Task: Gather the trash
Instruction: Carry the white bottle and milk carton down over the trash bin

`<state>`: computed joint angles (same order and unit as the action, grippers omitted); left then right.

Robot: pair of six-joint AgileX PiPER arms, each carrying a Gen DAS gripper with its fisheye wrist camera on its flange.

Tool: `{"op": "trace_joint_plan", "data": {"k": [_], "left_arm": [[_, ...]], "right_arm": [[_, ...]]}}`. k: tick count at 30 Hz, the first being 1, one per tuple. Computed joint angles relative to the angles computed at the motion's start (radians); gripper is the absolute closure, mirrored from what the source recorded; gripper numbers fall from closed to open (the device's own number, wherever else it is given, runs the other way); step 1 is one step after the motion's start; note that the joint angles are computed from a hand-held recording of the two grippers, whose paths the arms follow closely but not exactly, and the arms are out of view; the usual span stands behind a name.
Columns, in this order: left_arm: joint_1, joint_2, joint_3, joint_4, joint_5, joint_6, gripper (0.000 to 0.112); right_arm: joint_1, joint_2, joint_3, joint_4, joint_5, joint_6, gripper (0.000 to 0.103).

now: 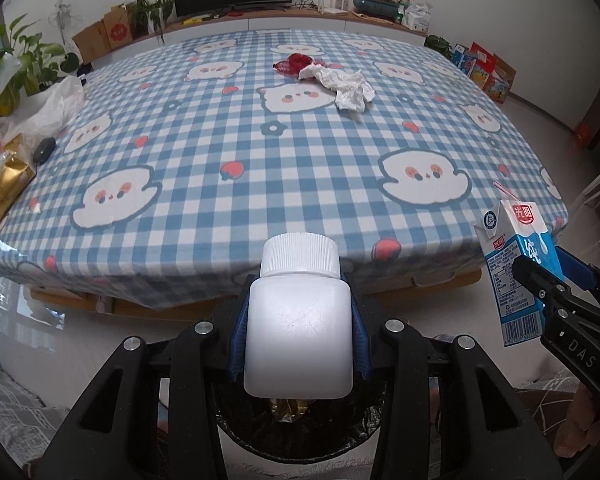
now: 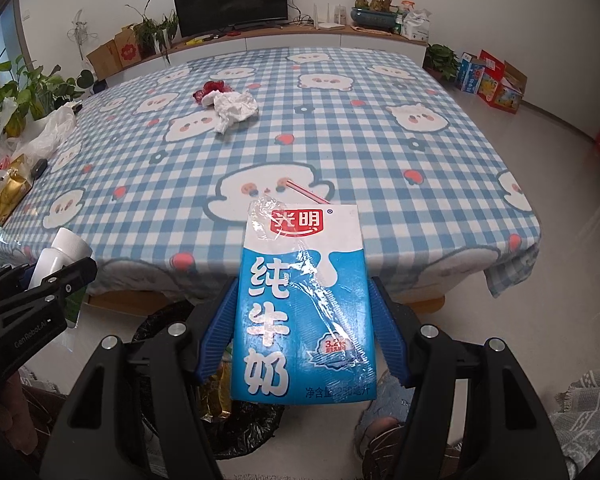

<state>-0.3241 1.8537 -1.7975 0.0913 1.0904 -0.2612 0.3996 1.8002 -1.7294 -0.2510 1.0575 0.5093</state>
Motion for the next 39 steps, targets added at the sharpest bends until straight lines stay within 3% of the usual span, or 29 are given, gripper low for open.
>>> {"op": "trace_joint_plan", "data": {"k": [9, 18, 27, 36, 39], "left_arm": [[-0.015, -0.058, 0.318, -0.014, -0.194, -0.039, 0.072], [-0.031, -0.021, 0.457, 0.008, -0.343, -0.084, 0.072], [-0.052, 0.068, 0.483, 0.002, -0.408, -0.091, 0.072], [-0.066, 0.097, 0.491, -0.001, -0.440, -0.092, 0.071], [-0.058, 0.086, 0.508, 0.014, -0.457, -0.106, 0.063]], "right_arm": [[0.000, -0.040, 0.250, 0.000, -0.129, 0.049, 0.042], [-0.016, 0.009, 0.346, 0.010, -0.221, 0.070, 0.042], [-0.037, 0.068, 0.405, -0.006, -0.291, 0.095, 0.042], [-0.034, 0.101, 0.405, -0.010, -0.281, 0.098, 0.042], [-0.024, 0.091, 0.401, -0.014, -0.281, 0.097, 0.042]]}}
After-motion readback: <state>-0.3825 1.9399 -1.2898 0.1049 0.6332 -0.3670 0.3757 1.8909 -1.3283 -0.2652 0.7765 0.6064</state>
